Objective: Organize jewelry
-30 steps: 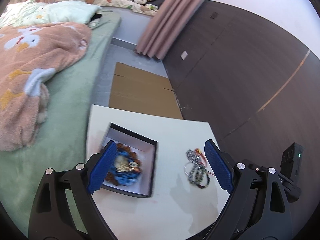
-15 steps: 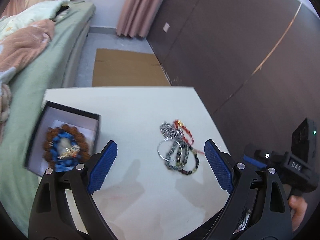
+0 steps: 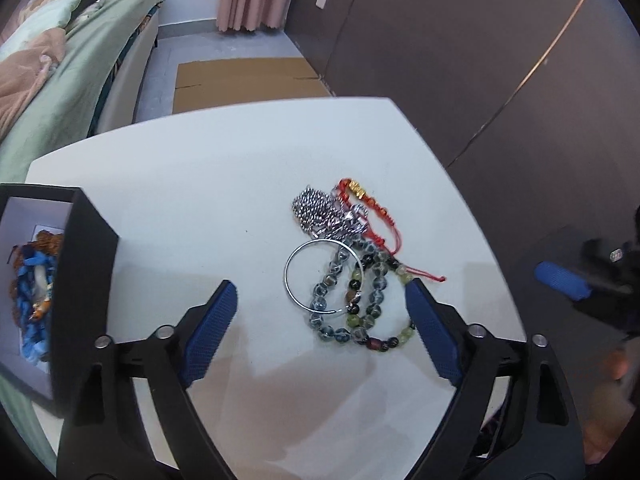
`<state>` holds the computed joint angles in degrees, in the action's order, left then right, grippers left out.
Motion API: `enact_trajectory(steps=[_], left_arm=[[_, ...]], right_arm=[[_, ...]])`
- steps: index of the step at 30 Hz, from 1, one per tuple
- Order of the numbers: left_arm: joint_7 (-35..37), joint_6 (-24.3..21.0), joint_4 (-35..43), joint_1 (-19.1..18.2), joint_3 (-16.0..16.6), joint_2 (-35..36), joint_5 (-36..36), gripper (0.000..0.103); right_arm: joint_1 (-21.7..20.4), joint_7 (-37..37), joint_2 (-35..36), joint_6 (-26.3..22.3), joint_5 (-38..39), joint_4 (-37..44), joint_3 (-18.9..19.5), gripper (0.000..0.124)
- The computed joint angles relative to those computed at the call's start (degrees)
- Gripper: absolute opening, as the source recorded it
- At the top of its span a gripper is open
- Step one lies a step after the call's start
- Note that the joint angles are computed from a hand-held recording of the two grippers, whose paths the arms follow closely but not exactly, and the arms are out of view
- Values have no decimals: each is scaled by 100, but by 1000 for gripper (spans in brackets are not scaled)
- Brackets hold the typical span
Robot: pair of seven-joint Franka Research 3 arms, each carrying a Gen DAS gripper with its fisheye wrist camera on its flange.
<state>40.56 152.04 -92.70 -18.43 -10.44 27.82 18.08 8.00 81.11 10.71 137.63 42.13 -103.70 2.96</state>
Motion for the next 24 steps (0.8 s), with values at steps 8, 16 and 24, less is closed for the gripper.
enact_trajectory(steps=[8, 16, 24], left_arm=[[-5, -427, 512, -173, 100, 375, 170, 77], [-233, -806, 743, -364, 223, 450, 609, 49], [-29, -176, 188, -34, 11, 93, 175, 48]], right_arm=[[-93, -33, 115, -72, 58, 145, -27, 77], [-82, -26, 144, -47, -107, 160, -26, 77], [-11, -23, 292, -176, -190, 297, 48, 70]])
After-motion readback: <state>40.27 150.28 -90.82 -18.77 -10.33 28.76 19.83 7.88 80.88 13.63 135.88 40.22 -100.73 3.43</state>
